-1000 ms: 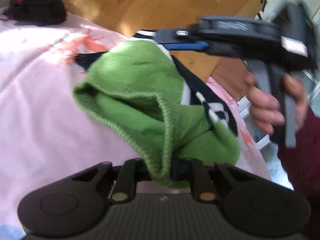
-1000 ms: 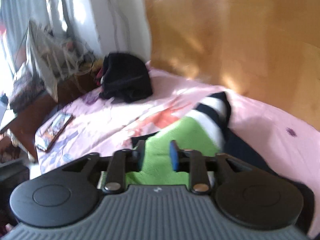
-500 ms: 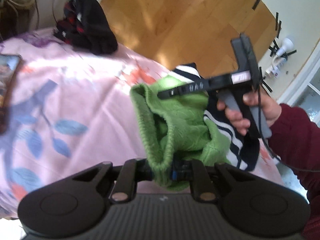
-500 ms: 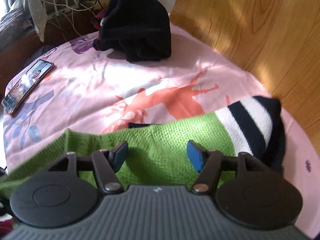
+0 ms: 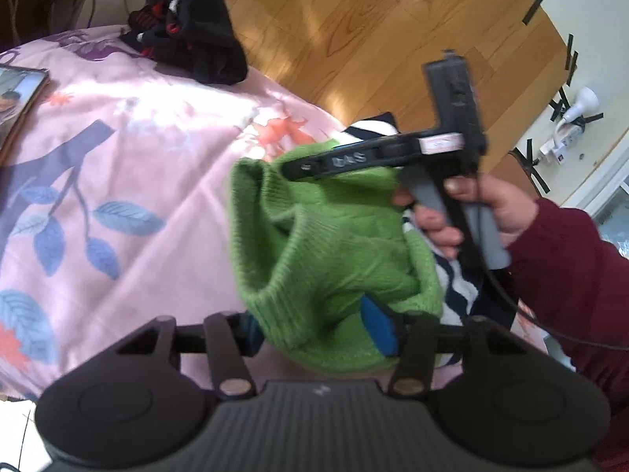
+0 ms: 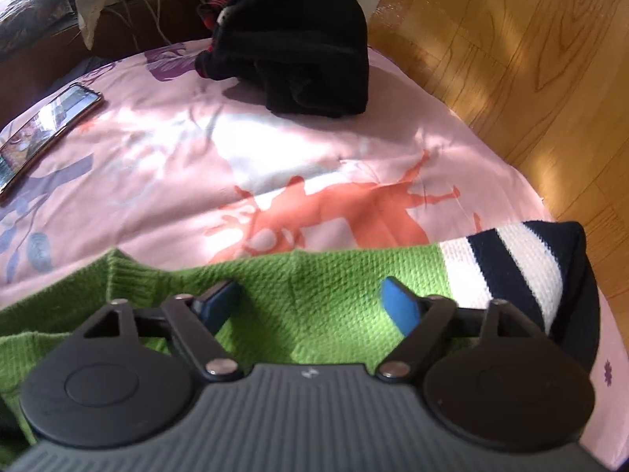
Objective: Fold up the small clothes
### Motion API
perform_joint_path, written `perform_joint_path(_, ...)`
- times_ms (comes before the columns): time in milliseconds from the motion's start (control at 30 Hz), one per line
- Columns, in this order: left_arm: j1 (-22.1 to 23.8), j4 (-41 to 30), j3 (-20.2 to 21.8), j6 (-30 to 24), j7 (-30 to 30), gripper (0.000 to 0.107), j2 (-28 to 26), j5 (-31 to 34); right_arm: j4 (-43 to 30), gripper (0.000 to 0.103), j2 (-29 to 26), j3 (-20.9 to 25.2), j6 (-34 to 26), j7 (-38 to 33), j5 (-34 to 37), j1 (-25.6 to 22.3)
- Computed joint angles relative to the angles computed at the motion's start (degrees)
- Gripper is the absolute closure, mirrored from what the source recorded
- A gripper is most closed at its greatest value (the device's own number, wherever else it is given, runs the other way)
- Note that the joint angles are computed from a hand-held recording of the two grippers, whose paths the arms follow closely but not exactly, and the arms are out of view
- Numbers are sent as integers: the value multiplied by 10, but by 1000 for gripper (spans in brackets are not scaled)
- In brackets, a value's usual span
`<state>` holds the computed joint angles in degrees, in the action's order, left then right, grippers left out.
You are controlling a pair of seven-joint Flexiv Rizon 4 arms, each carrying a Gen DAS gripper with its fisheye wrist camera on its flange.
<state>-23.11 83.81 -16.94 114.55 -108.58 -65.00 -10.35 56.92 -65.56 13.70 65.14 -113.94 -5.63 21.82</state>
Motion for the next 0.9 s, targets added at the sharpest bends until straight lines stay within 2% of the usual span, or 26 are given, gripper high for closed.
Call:
perform_joint_path(67, -3, -12, -2, -9, 0, 61, -4, -3, -23, 14, -12, 18, -17, 15, 20, -8)
perform_joint_path(100, -6, -19, 1, -11, 0, 72, -9, -7, -27, 22, -13, 28, -20, 13, 30, -13)
perform_joint_path(133, -7, -18, 3, -14, 1, 80, -9, -8, -12, 43, -7, 36, -3, -2, 37, -16)
perform_joint_path(167, -5, -18, 1, -17, 1, 92, -10, -8, 14, 53, 4, 31, 28, -13, 39, -14)
perform_joint_path(233, 7, -16, -11, -14, -2, 92, -14, 0, 67, 82, 26, 34, 76, -37, 35, -16)
perform_joint_path(300, 6, -14, -8, -10, -2, 92, -12, 3, 106, 88, 43, 40, 118, -43, 32, -22)
perform_joint_path(433, -18, -16, 31, -8, 14, 93, 5, -13, 140, 89, 63, 108, 198, -53, 46, -71)
perform_joint_path(533, -40, -33, 66, -6, 43, 93, 21, -26, 166, 89, 82, 108, 310, -33, 53, -78)
perform_joint_path(700, -130, -94, 195, -1, 137, 93, 40, -113, 197, 90, 115, 98, 478, 0, 63, -86)
perform_joint_path(900, -211, -214, 335, -12, 249, 94, 29, -228, 211, 90, 177, 75, 608, 53, 108, -86)
